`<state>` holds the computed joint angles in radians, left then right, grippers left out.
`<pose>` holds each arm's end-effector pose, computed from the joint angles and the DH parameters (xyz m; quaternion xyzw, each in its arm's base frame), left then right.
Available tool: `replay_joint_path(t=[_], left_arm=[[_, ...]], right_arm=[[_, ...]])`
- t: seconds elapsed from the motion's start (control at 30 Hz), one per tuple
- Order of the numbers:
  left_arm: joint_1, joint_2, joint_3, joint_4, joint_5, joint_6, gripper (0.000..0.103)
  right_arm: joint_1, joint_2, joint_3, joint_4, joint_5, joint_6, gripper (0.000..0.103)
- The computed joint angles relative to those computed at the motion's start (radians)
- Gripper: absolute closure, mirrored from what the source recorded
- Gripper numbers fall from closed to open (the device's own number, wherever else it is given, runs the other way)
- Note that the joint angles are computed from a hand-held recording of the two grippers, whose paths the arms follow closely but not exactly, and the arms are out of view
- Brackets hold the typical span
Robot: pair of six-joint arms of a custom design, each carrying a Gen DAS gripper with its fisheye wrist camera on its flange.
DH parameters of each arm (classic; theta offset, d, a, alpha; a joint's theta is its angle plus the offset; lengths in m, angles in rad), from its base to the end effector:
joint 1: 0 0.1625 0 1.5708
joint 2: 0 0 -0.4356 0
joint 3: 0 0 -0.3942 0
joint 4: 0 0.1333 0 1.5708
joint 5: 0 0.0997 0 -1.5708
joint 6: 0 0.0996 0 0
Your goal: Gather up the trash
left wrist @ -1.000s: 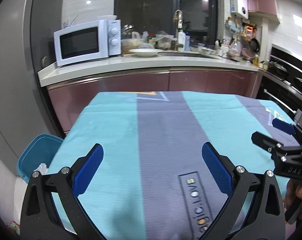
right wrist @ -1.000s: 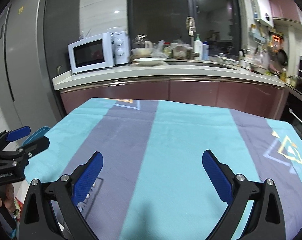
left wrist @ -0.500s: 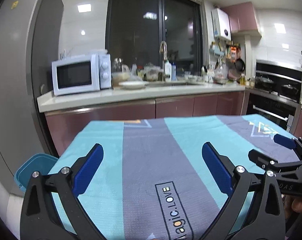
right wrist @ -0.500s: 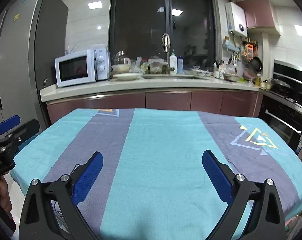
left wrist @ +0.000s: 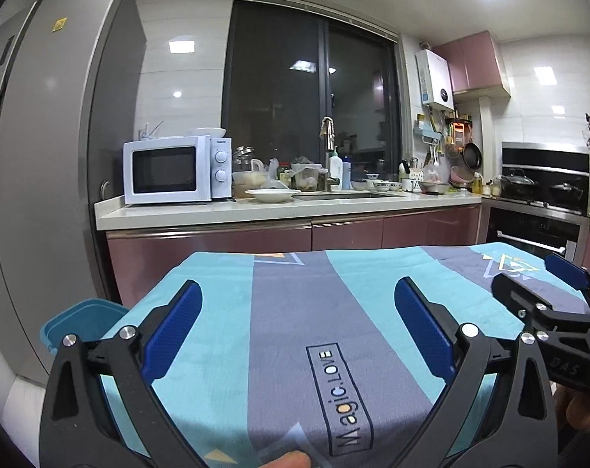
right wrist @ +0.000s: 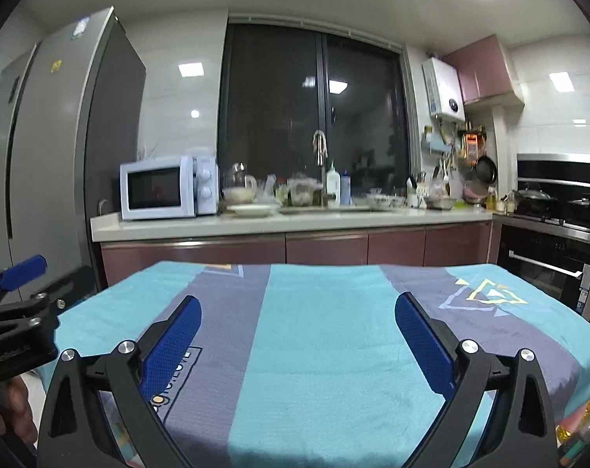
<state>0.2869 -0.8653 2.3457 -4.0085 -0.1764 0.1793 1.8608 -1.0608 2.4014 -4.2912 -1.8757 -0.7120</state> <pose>-0.3083 -0.3322 0.1730 0.2346 0.7039 -0.5996 0.2999 0.2177 -0.3679 0.2387 0.2814 -0.7151 0.5906 0.2463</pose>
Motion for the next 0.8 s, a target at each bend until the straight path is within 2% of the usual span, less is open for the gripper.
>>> replay_joint_path(t=[0.13, 0.23, 0.3, 0.5, 0.6, 0.8], left_arm=[[-0.024, 0.004, 0.041, 0.023, 0.027, -0.07, 0.006], [-0.036, -0.029, 0.092, 0.153, 0.019, -0.241, 0.006], [-0.041, -0.04, 0.113, 0.196, 0.001, -0.282, 0.006], [-0.054, 0.004, 0.121, 0.068, -0.004, -0.193, 0.006], [-0.048, 0.015, 0.11, 0.031, -0.009, -0.148, 0.006], [-0.058, 0.028, 0.12, 0.005, -0.006, -0.135, 0.006]], right_arm=[[-0.007, 0.027, 0.036, -0.115, 0.032, -0.019, 0.007], [-0.017, 0.037, 0.059, -0.154, 0.059, -0.021, 0.007], [-0.021, 0.046, 0.065, -0.184, 0.066, -0.036, 0.007], [-0.033, 0.039, 0.071, -0.209, 0.057, -0.017, 0.007], [-0.028, 0.049, 0.069, -0.23, 0.05, -0.021, 0.007], [-0.02, 0.063, 0.06, -0.248, 0.042, -0.043, 0.007]])
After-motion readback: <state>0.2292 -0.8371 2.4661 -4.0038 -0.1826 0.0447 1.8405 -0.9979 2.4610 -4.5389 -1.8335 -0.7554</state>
